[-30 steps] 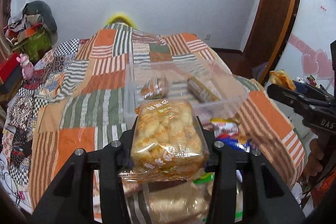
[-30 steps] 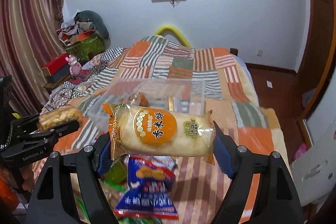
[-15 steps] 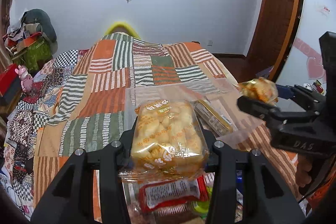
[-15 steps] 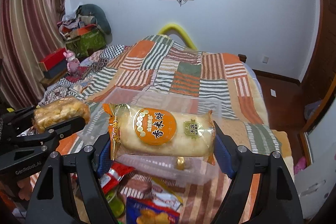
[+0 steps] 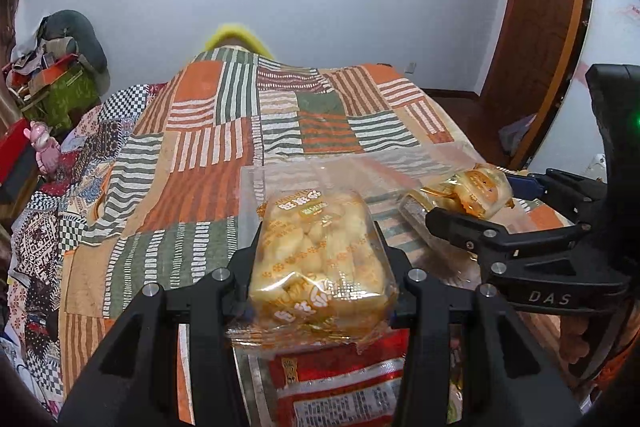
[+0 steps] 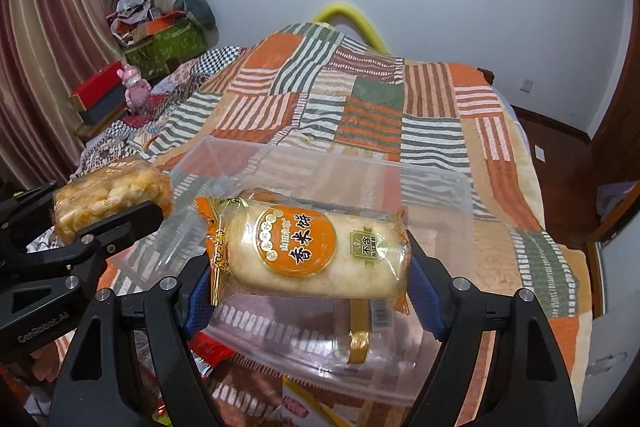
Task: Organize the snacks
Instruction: 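Carry both packs over the clear box and open both tools to drop them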
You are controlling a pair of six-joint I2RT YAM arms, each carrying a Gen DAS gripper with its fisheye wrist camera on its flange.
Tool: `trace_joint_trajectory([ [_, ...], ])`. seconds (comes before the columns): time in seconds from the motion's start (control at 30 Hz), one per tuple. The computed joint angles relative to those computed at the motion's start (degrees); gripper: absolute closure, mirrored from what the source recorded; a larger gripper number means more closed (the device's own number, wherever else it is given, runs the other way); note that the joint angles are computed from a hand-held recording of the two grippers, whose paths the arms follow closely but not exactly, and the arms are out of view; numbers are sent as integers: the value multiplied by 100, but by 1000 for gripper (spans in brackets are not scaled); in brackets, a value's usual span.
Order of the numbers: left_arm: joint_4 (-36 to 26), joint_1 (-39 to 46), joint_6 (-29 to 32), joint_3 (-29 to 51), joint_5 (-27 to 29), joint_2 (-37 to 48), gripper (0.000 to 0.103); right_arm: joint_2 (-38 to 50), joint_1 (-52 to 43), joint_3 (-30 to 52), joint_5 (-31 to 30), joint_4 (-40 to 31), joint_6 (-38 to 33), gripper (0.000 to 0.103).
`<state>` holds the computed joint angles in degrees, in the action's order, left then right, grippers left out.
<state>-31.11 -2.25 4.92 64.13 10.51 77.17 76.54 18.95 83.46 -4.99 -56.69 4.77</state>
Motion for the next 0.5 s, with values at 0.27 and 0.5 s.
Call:
trace_joint_trajectory([
  [0.27,59,33,-68,213,50,589,58,250,-11,80,-36,-63,-202,25],
  [0.5,116,86,-51,208,139,745,55,352,-115,143,-257,-169,-265,21],
])
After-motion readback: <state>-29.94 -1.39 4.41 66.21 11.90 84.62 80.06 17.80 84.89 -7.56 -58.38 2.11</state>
